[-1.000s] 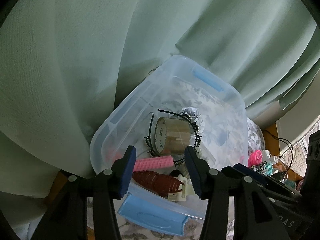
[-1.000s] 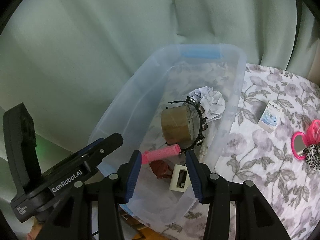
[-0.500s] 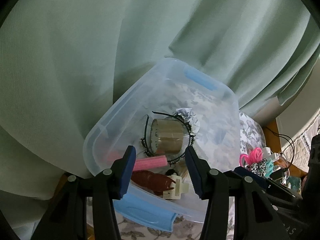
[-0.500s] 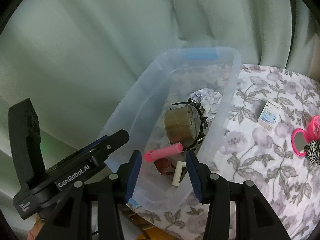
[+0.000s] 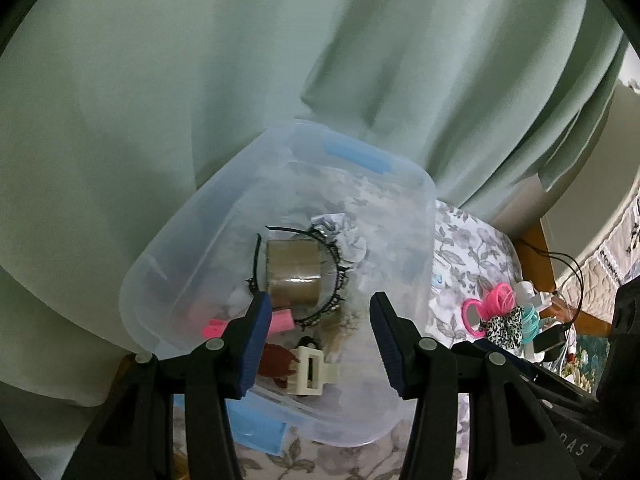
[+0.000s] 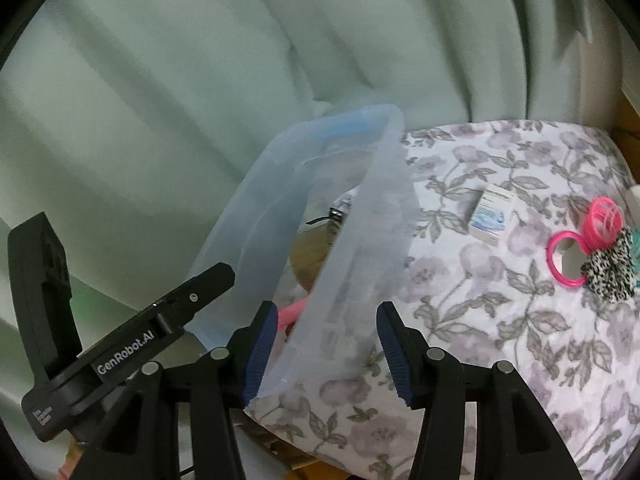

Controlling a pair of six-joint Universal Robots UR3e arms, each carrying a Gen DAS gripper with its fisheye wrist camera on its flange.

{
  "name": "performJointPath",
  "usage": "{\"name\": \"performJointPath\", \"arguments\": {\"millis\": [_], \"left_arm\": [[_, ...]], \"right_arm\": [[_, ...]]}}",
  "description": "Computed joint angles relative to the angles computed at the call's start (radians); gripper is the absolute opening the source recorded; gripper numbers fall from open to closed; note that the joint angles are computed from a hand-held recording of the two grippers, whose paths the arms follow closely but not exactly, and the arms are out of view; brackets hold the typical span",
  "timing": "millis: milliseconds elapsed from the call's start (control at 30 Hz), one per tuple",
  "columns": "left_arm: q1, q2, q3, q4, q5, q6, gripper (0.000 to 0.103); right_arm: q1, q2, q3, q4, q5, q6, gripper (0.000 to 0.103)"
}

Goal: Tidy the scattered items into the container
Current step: 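Move both tools away from the container toward the ear-drop box and pink mirror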

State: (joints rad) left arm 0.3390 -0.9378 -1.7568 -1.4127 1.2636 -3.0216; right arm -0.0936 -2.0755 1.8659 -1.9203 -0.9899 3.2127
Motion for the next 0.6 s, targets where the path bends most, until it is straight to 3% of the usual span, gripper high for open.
{"name": "performJointPath", "arguments": {"millis": [133,367,600], "left_arm": [[-0.179,-0.077,0.015,0.098,0.119,-0.097,0.052],[-0.412,-0.2,0.051,0.203,0.176,-0.185,0.052],[-0.656,-0.393,0.136,0.267,0.276,-0.266,0.052]], "right_arm": [[-0.143,-0.096,0.045,0.121,0.066,-0.092,0.056],[-0.49,-0.283,0.065,0.513,0.166,-0.386,0.056],[-1.075,-0.416,-0.037,1.199,0.16,-0.971,0.056]]}}
